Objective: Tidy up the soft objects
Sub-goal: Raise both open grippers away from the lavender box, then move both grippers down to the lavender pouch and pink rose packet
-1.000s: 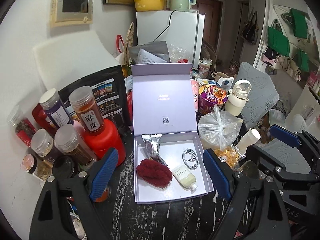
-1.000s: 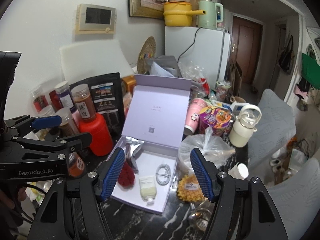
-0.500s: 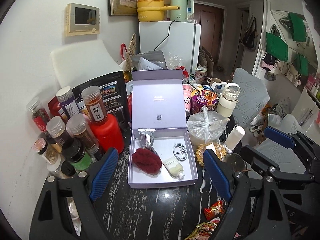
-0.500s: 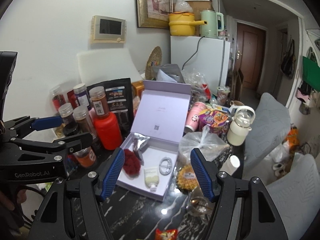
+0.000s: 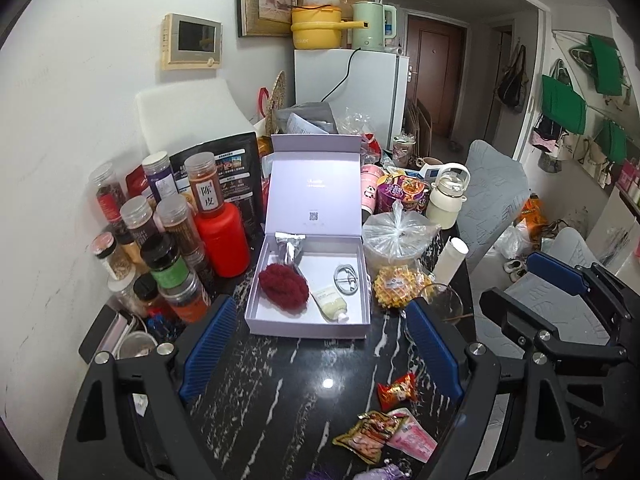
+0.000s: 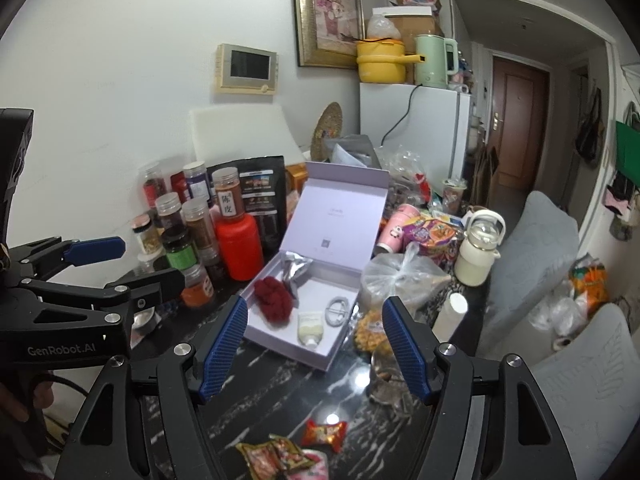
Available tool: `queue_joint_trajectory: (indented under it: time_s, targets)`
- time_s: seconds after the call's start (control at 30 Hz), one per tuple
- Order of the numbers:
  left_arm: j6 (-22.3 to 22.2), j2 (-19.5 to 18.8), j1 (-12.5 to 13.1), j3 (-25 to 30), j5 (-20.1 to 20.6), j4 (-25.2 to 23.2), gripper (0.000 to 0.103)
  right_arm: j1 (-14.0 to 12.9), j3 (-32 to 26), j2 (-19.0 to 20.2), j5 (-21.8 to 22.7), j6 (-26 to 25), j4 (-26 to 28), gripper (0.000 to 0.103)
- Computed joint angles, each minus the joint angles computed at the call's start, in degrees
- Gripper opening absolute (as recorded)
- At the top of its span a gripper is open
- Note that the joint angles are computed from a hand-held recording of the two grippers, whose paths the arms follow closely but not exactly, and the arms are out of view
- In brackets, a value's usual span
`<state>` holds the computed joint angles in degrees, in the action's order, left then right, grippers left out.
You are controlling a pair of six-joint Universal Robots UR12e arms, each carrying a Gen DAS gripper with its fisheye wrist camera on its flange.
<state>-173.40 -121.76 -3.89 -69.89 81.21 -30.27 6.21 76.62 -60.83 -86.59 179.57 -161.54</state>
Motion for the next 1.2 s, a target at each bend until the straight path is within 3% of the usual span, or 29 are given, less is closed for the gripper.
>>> queue_joint_trajectory:
  time_s: [0.57,0.73,1.2]
  targets:
    - [-6.6,7.6,-1.8,-13.3,3.1,5.4,0.087,-2.4,11.4,-7.1,5.6,-2.6,-0.6,0.071]
    - [-9.4,8.8,-1.9,-15.8,3.6,5.6,0.087,-3.1,13.9,-8.5,7.1,-2.5,-0.8,0.071]
    - [-10.7,10.3,-3.1,-21.6,2.4,5.0,0.087,-4.6,19.5,-10.4,8.1,-3.1,2.2,0.071]
